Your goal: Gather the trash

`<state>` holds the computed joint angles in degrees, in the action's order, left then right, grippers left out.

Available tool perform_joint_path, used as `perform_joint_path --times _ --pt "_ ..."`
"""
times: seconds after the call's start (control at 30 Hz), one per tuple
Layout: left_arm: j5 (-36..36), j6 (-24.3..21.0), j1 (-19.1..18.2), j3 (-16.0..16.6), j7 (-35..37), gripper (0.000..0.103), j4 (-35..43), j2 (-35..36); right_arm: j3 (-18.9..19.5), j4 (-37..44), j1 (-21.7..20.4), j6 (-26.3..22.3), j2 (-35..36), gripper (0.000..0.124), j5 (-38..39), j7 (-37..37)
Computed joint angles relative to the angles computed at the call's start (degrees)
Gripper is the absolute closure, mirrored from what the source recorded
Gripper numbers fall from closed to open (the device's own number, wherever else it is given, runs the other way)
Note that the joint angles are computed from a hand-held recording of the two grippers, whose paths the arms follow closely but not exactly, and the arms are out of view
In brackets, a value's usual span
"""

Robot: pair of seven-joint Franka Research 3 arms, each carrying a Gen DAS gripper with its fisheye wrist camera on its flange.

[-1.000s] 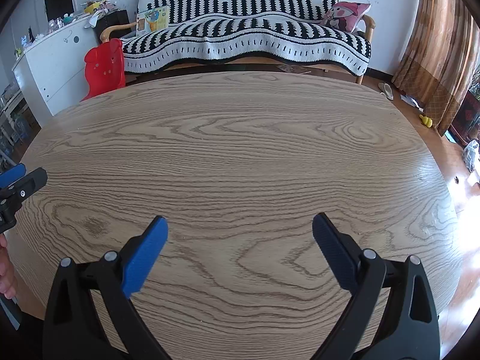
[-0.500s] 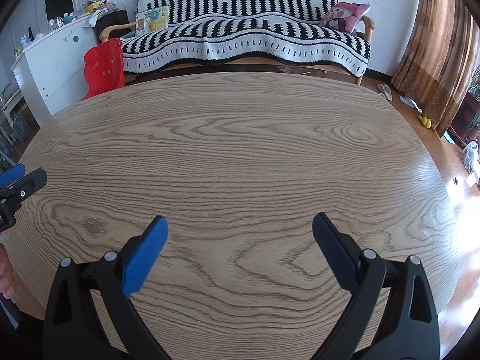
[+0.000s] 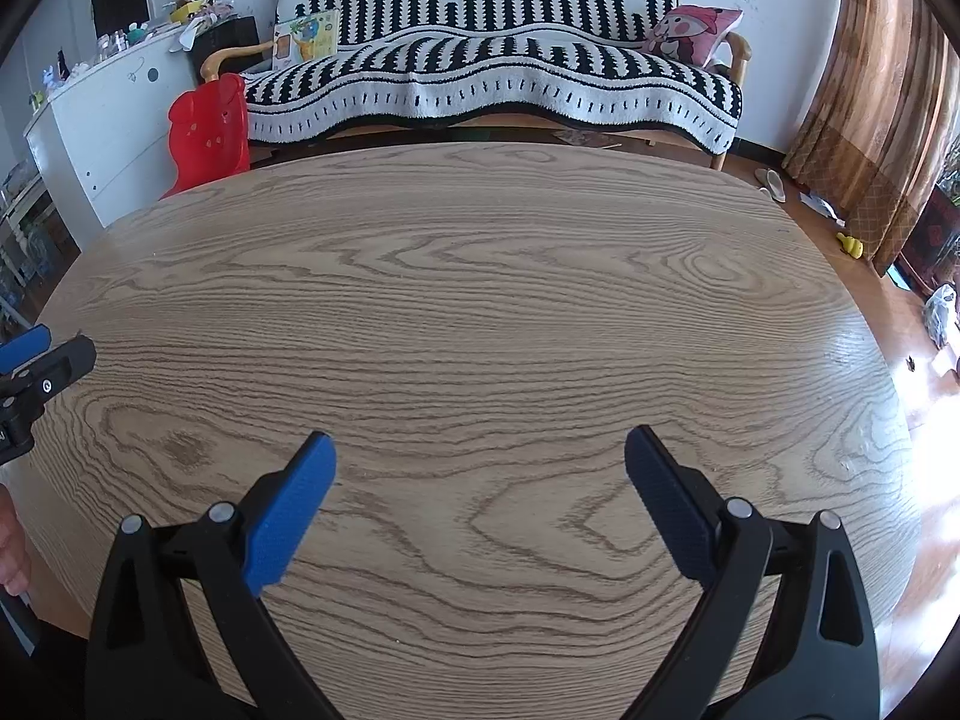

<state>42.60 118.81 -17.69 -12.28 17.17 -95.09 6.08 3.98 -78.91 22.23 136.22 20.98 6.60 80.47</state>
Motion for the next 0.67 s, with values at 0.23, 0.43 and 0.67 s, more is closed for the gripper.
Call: perform_joint_path --times 0.23,0.43,0.67 --pt "-0.3 1.5 0.28 0.04 0.21 0.007 -0.77 -0.56 -0.05 -0.16 -0.07 0.18 -0.03 0.03 -0.01 -0.15" --pt "0.07 0.39 0.31 0.02 0.3 0.006 -0.44 -0.47 -0.01 -0.35 -0.01 0.23 -0.15 0.03 0.0 -0.18" --pt "-1.8 -0.38 0.66 0.14 0.75 0.007 -0.1 -0.33 -0.07 0.12 -0.24 0.01 0.28 0.03 0.13 -0.42"
